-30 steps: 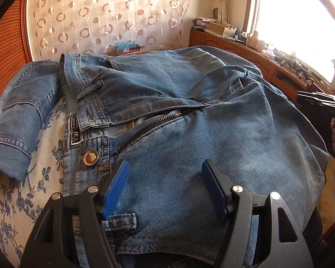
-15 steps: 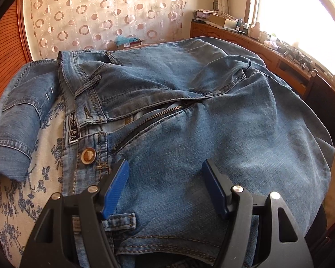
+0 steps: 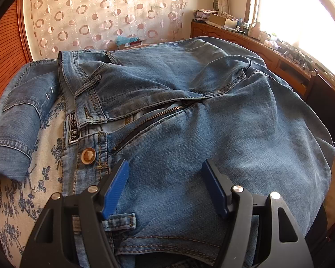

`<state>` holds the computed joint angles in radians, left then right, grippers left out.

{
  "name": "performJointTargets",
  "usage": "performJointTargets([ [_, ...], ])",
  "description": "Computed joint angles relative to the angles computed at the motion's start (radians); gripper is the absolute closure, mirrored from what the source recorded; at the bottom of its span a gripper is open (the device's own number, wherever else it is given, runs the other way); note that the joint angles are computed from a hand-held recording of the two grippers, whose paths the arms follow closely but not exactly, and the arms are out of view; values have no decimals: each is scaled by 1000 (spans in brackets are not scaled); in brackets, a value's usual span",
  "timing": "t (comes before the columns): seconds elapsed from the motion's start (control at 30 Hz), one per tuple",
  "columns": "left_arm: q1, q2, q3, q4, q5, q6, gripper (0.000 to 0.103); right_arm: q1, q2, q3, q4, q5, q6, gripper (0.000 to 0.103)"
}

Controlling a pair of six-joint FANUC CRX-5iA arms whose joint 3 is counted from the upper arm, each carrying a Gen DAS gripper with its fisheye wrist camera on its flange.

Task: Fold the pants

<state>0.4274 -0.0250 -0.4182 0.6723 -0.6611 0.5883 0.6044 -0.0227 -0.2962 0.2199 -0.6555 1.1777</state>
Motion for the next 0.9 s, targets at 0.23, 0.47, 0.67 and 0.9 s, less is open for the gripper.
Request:
performJointTargets([
  [0.23, 6, -2, 1, 4, -8, 3, 35, 33, -14, -6, -32, 46, 34, 60],
  [0.47, 79, -156, -124, 112, 1, -110, 35, 43, 15, -17, 40, 38, -7, 61],
  [0.67, 202, -275, -234, 148, -55, -172, 35, 34, 0, -49, 86, 78, -60, 91],
  [0.9, 307, -325, -304, 169, -125, -216, 35, 44, -31, -80, 177, 116, -140, 100],
])
